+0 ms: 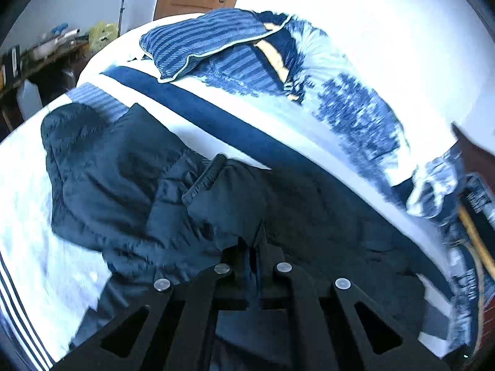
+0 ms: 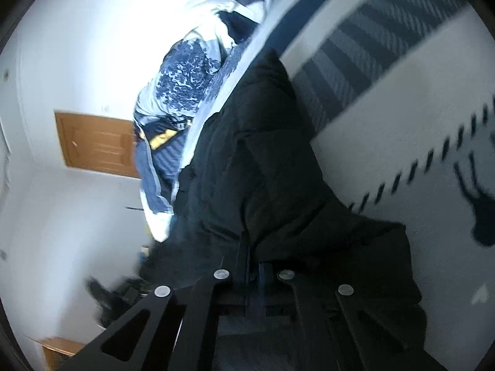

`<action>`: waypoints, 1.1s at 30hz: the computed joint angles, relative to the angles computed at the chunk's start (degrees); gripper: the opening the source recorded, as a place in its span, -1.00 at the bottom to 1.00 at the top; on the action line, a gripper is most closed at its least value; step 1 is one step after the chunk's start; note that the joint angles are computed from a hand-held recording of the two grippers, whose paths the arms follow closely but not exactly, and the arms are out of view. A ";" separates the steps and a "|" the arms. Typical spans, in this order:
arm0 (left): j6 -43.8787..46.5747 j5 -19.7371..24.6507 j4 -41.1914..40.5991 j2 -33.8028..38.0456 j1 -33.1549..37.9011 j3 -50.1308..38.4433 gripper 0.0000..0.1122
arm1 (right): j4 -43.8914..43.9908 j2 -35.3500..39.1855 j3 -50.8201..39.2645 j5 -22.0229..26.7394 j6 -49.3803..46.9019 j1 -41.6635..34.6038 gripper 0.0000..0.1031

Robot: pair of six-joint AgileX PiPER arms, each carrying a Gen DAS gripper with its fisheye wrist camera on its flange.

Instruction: Fold large clothes

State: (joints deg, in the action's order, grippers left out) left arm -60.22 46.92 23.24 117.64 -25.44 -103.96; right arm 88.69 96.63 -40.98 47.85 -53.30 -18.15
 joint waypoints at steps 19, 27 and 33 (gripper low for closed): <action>0.16 1.59 3.71 -1.50 -0.32 11.28 0.35 | -3.37 3.14 -2.50 -1.43 5.55 0.11 -0.83; -15.62 0.14 14.93 -28.04 -5.59 41.45 0.40 | -3.40 -4.31 0.05 -2.14 2.20 1.37 0.61; -30.10 14.22 19.21 -51.19 -20.31 55.28 0.44 | -18.46 -28.64 7.56 -18.80 21.33 16.57 0.61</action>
